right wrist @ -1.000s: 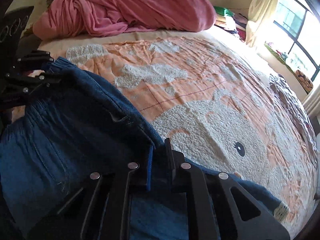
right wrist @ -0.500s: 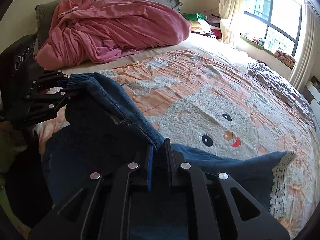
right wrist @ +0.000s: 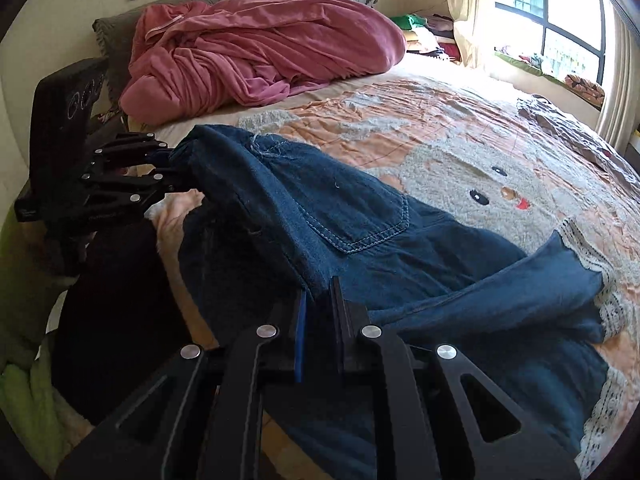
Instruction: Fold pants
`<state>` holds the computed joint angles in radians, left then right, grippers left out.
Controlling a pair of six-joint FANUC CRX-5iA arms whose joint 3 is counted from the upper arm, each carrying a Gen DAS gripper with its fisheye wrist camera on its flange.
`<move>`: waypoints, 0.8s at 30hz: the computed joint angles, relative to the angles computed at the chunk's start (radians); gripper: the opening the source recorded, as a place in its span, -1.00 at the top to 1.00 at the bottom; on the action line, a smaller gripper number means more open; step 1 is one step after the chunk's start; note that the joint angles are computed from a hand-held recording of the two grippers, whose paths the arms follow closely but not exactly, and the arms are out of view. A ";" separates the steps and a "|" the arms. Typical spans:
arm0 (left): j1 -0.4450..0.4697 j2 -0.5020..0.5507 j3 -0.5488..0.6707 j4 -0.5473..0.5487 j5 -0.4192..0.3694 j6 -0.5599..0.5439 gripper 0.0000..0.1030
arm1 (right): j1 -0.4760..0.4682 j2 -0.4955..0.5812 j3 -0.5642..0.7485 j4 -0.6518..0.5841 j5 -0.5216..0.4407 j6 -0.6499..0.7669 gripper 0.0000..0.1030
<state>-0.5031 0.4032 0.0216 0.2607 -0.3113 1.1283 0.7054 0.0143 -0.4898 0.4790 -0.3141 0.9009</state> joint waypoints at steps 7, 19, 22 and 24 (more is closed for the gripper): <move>-0.012 -0.004 0.070 -0.263 -0.061 0.215 0.63 | 0.039 -0.019 -0.060 0.006 0.013 -0.072 0.81; 0.008 -0.014 0.102 -0.425 -0.216 0.455 0.63 | 0.060 0.031 0.015 -0.168 -0.050 0.056 0.78; 0.017 -0.050 0.081 -0.445 -0.215 0.523 0.63 | 0.066 0.029 -0.002 -0.126 -0.038 0.022 0.75; 0.018 -0.078 0.060 -0.402 -0.173 0.491 0.63 | 0.067 0.026 -0.011 -0.113 -0.031 0.011 0.75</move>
